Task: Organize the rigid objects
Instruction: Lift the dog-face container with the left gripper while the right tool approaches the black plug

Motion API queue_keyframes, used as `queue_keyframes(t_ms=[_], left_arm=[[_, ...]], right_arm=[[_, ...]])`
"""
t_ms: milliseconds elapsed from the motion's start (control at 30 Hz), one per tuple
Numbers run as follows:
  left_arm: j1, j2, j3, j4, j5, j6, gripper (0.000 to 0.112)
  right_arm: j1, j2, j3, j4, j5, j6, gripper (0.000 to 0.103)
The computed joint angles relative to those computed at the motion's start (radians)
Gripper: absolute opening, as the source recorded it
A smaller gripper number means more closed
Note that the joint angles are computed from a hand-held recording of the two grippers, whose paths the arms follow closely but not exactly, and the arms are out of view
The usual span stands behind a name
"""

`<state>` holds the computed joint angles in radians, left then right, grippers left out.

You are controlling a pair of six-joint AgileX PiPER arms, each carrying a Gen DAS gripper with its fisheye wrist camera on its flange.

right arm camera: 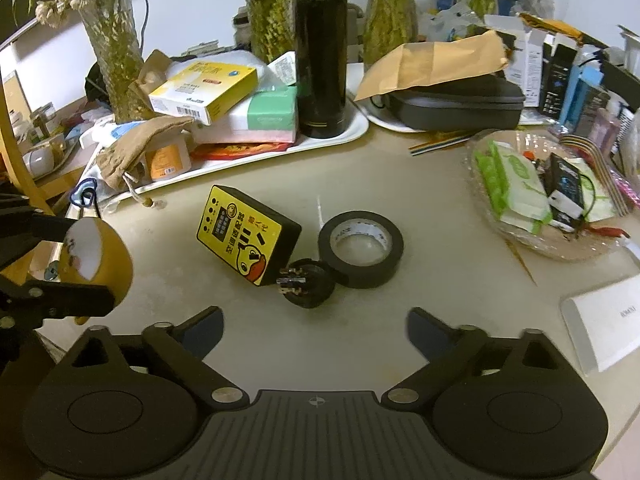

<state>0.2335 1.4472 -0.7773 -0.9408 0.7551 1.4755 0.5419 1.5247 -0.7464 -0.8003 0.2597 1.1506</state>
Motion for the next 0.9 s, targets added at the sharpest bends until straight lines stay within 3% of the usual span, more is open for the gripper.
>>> queue_keyframes(t_ms=[233,400,900], left_arm=[[0.017,0.006,-0.004,-0.010,-0.005,0.008,0.077],[0.023,0.011,-0.010,-0.007,0.001,0.003,0.077],[0.033,0.016,-0.020,-0.005,0.014,0.002,0.077]], right_arm=[[-0.035,0.084,-0.078,0.275,-0.018,-0.326,0.080],[-0.054,0.134,-0.120,0.375,-0.012,-0.452,0.072],[-0.080,0.236,-0.229,0.520,0.046,-0.614,0.057]])
